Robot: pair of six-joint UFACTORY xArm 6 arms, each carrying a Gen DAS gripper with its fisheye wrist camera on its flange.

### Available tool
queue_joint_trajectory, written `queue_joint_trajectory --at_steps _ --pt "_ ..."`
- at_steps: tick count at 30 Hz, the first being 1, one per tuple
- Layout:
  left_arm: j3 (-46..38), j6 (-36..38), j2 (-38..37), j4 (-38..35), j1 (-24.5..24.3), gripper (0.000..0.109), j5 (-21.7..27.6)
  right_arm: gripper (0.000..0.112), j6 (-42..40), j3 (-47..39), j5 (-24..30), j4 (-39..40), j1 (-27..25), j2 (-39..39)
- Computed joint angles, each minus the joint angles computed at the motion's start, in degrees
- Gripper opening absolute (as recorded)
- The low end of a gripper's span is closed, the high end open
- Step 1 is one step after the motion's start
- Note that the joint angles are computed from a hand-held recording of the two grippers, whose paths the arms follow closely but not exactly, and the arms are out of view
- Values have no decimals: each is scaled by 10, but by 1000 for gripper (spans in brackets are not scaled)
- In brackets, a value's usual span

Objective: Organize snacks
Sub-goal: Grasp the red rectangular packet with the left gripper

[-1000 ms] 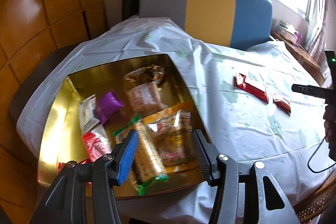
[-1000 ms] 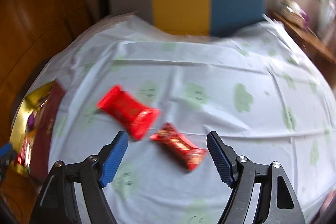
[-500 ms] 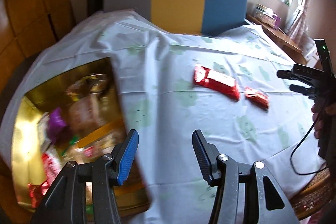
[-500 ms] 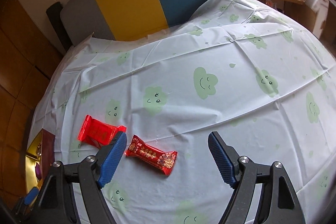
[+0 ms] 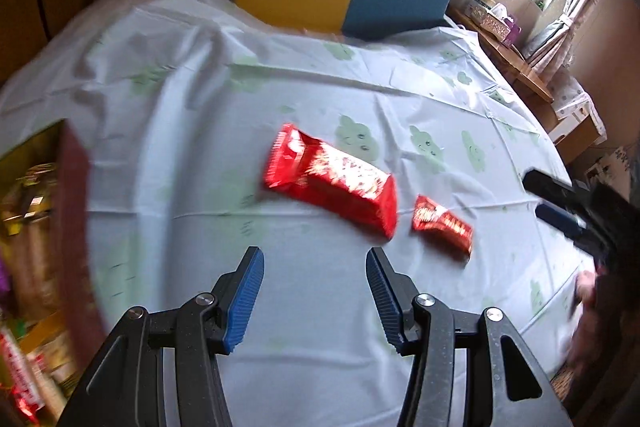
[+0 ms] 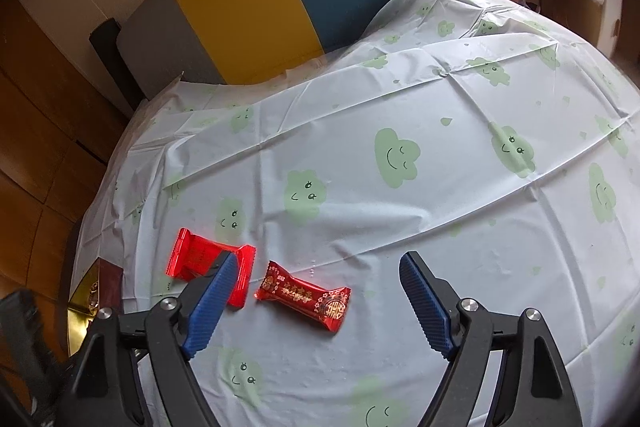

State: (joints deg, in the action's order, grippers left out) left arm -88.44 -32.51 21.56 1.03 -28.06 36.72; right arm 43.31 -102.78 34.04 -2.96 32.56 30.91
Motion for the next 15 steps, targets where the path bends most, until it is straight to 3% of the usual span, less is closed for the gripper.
queue_joint_trajectory --at_steps 4,9,13,15 --pt "-94 22 76 -72 8 54 29 84 -11 -1 -5 17 0 0" --pt "-199 8 154 -98 17 59 65 86 -25 4 -16 40 -1 -3" --pt "-285 -19 207 -65 20 65 92 86 -32 8 -22 58 -2 -6" --pt "-368 -17 255 -50 20 70 136 86 -33 11 -27 64 -3 -8"
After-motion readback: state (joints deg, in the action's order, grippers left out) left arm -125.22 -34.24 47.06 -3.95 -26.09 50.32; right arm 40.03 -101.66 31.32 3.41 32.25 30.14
